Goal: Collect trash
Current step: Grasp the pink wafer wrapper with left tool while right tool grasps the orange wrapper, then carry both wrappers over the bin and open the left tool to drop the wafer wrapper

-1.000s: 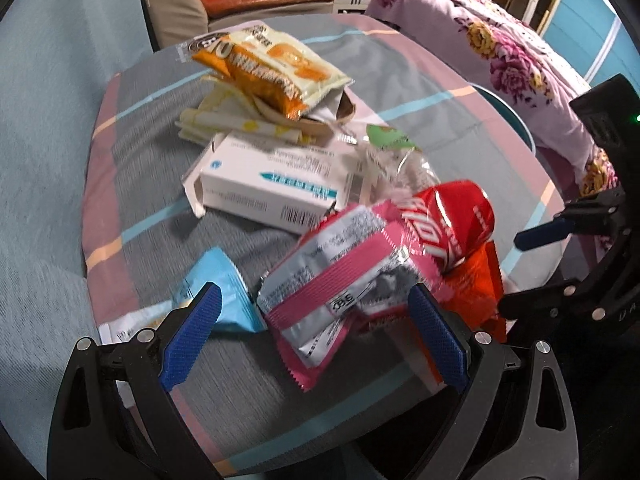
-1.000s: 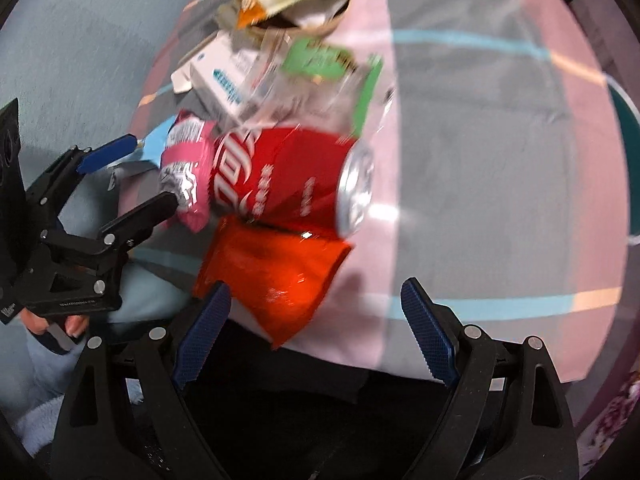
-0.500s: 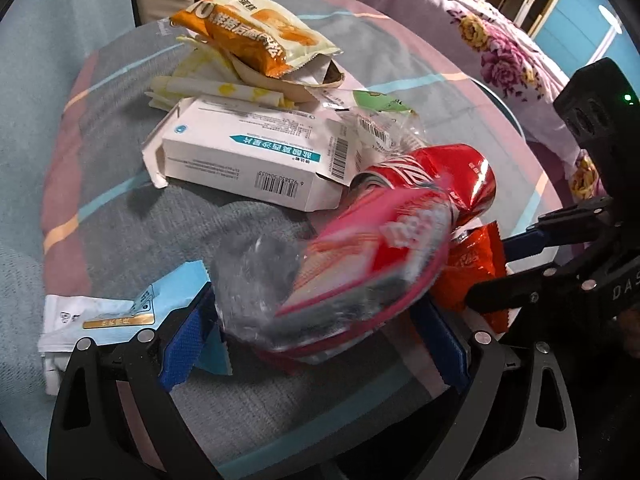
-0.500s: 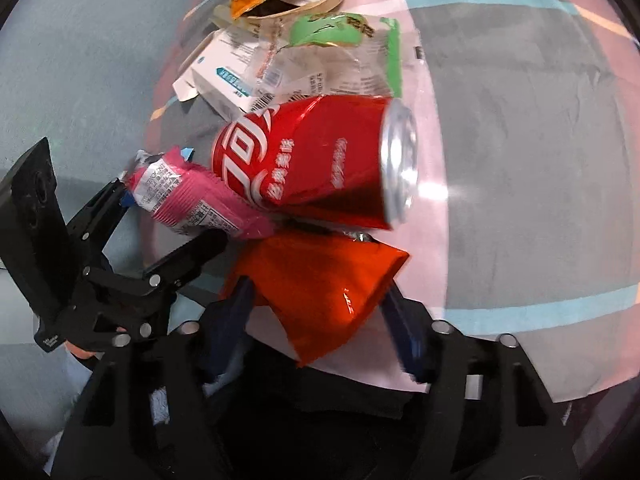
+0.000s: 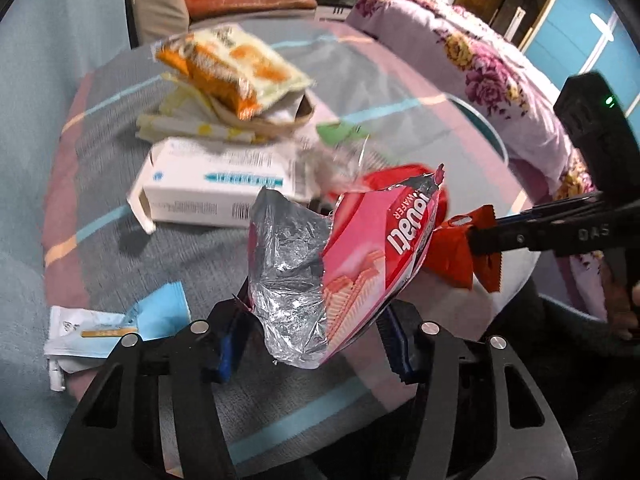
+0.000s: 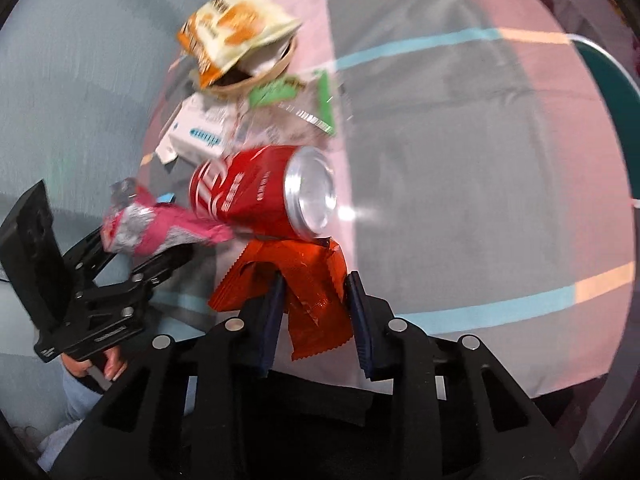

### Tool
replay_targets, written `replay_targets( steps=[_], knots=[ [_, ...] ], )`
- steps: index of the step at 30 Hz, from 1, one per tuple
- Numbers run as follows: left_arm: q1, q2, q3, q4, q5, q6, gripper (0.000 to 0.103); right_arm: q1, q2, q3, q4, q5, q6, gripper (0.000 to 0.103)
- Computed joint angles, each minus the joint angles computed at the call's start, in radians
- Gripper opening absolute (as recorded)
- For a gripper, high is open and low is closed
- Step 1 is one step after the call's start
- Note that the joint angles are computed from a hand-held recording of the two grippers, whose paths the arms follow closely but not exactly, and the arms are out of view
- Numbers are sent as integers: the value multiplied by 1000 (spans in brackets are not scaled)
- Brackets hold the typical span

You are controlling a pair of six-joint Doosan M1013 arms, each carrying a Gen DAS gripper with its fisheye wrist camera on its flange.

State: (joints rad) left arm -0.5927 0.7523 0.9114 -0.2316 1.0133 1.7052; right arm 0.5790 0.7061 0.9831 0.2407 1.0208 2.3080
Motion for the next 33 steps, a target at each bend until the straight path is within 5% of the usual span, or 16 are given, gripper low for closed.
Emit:
replay_targets(
  steps=[7,19,29,33],
  knots=[
    [-5,-17,-22,-32,-47,-3,57,-15,-69,93,-70,-71,63,30],
    [-32,77,-193,-74,-20,-47,57,-36,-137,175,-215,-131,196,30],
    [-38,159,-328,-190,47,-3,58,-72,-162,222,-227,-185,207,30],
    [-54,235,-473,-135,138,-63,58,-94,-178,254,-225,-216,215,30]
  ],
)
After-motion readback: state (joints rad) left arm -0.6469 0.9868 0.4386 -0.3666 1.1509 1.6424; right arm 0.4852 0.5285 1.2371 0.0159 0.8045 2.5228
